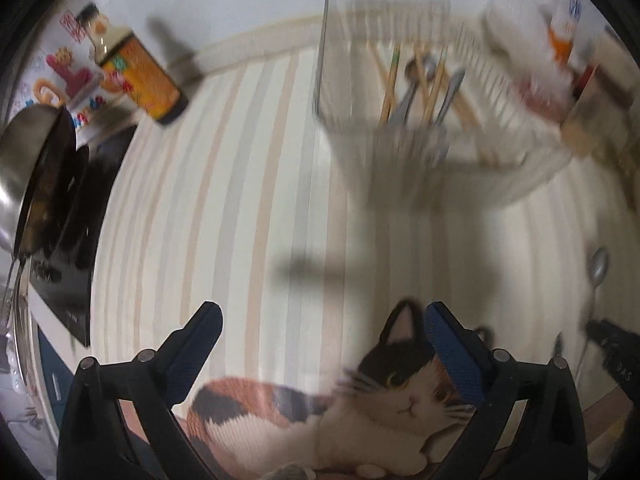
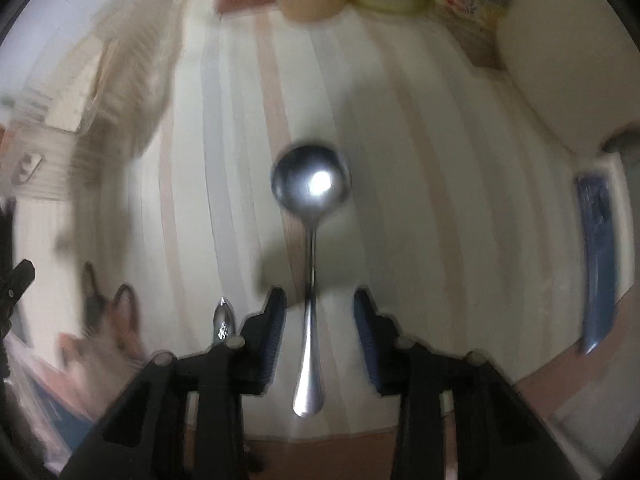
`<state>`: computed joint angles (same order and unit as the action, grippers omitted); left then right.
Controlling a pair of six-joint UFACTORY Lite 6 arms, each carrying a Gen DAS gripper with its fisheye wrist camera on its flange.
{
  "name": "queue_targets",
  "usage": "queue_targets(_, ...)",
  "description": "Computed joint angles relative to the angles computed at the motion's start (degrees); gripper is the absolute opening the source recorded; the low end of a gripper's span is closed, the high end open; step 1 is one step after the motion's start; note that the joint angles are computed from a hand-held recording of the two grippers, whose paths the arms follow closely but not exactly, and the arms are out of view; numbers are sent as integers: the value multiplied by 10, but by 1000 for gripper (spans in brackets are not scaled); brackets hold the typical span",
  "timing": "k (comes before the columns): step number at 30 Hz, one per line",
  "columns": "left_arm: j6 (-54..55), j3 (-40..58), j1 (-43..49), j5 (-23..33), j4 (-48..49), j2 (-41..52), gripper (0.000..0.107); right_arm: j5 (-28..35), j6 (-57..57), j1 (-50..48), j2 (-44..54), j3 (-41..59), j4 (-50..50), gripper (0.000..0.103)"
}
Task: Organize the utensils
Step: 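Move both tools back to the mat and grasp a spoon with each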
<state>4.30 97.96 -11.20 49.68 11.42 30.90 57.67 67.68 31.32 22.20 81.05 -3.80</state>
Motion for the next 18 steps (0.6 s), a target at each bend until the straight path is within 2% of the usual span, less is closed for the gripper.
queue_targets(2, -3, -29, -2, -6, 2, -13, 103, -5, 11, 13, -4, -18, -13, 3)
queue_targets(6, 10, -112, -28, -7, -27, -67, 103, -48, 21, 24, -74, -123, 11, 3)
queue_targets(11, 113, -216, -88, 32, -163, -122, 100, -89, 80, 62, -205, -296, 35, 3)
queue_targets(13, 135, -239, -122, 41, -186, -126, 84, -100, 104, 74, -246, -346, 42, 3)
queue_targets(15, 143, -252, -155, 42, -194, -121, 78, -120, 130, 85, -288, -395, 44, 3)
queue_targets(17, 130, -265, -190, 33, -178, -112, 60, -134, 160, 97, -319, -435, 40, 3)
queue_targets(18, 115, -273, -204, 20, -161, -115, 55, -142, 170, 101, -329, -448, 39, 3)
